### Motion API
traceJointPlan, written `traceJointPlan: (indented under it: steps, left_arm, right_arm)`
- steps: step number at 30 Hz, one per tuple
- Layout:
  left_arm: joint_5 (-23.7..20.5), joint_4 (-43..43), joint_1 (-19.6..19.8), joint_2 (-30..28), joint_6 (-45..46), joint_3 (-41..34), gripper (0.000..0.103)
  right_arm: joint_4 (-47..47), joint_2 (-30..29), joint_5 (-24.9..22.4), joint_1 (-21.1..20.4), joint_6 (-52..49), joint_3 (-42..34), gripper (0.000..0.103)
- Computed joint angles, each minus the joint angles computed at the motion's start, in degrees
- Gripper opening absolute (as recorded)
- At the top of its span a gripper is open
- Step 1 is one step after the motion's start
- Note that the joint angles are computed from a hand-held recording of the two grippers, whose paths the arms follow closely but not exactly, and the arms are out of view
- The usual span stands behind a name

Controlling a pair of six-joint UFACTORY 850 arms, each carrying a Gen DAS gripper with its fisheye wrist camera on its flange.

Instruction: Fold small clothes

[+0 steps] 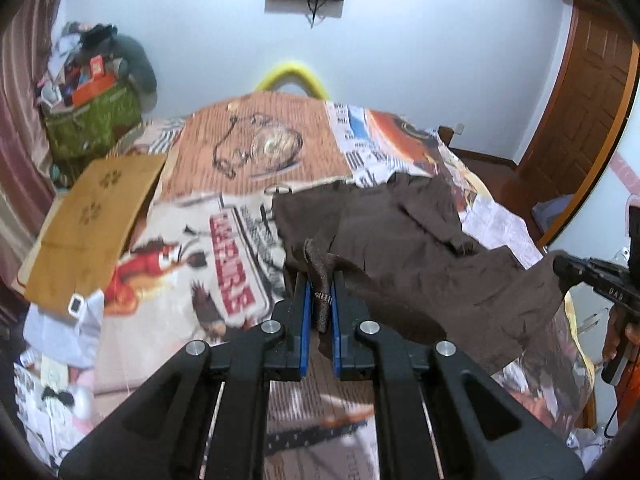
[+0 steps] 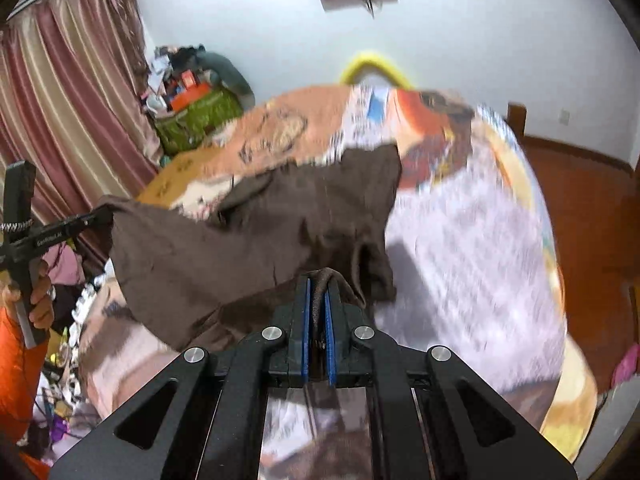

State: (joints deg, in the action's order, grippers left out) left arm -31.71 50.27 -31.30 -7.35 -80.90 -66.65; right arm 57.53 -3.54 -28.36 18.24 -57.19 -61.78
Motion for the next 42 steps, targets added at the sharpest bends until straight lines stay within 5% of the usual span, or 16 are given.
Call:
traceJointPlan:
  steps: [14,26,37,40,42]
  left_arm:
    - [0.54,0.79,6.53,-7.67,0.64,-8.68,0.008]
    - [3.53,-1.64,12.79,-17.09,3.52,-15.78,0.008]
    - [3.47,-13.89,16.91,-26.68,15.41,-23.72,0.008]
    - [-0.27,-17.51,16.86,-28.71,18.62,-26.34,0.024]
    - [-0.19,-16.53,16.61,-28.21,17.4,-25.71,0.05]
  right_arm:
    - [2.7,-9.8,4.16,-0.27,-1.53,-13.14,0.005]
    - [-11.7,-23.48,4.08,0.46,12.8,-29.23,0.005]
    - [-26.85,-33.68,1.68,0.96,27.67,-40.67,0.006]
    - [-33.06,-34.5,2.11,1.56,33.37,-41.71,0.008]
    - [-39.79,-34.16,3.18,2.04,39.96,-41.58,0.023]
